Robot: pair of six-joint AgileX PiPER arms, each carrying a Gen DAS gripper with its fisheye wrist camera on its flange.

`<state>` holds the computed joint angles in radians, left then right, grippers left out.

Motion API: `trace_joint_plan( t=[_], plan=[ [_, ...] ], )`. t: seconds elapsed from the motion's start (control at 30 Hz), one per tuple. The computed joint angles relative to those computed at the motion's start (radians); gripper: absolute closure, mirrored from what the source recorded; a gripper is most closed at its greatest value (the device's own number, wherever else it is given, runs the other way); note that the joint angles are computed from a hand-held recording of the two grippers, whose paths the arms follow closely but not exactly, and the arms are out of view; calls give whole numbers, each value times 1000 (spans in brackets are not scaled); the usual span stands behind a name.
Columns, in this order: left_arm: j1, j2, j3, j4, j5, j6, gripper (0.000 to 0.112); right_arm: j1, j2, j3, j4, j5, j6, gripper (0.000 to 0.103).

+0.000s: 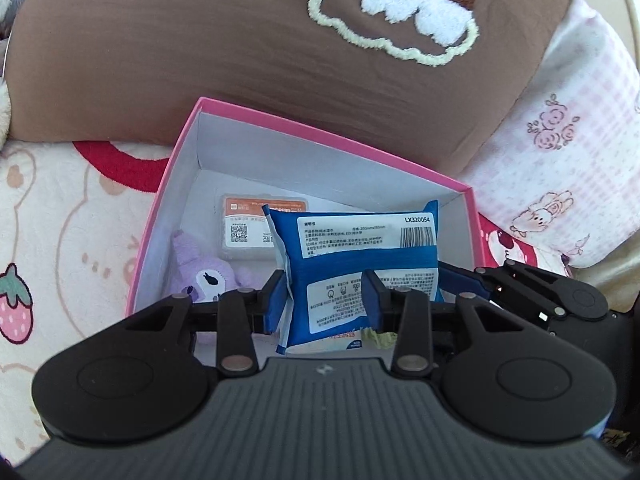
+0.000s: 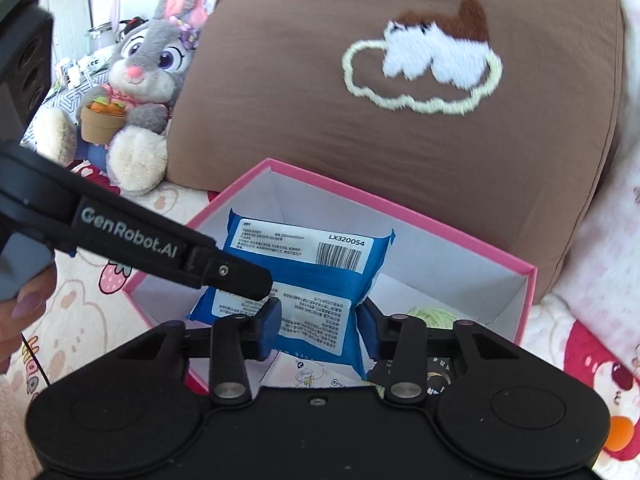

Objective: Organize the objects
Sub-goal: 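Carry the blue wet-wipe pack with the left tool over the pink box, then lower the wet-wipe pack into the box beside the yarn skein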

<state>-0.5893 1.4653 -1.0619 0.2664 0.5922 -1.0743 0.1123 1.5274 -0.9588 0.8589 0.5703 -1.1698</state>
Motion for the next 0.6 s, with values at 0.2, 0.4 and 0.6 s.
trace_joint_plan(
  t=[0.2,0.4,0.6],
  plan=[
    [11,54,39,93,-94,-102,75,-3,92,-14,5,-12,0,61],
    [26,116,57,84,-147,-105,75,13,163,-67,-114,14,139,61],
    [32,161,78,153,-207,-196,75,-28,251,-171,-157,145,291,61]
  ],
)
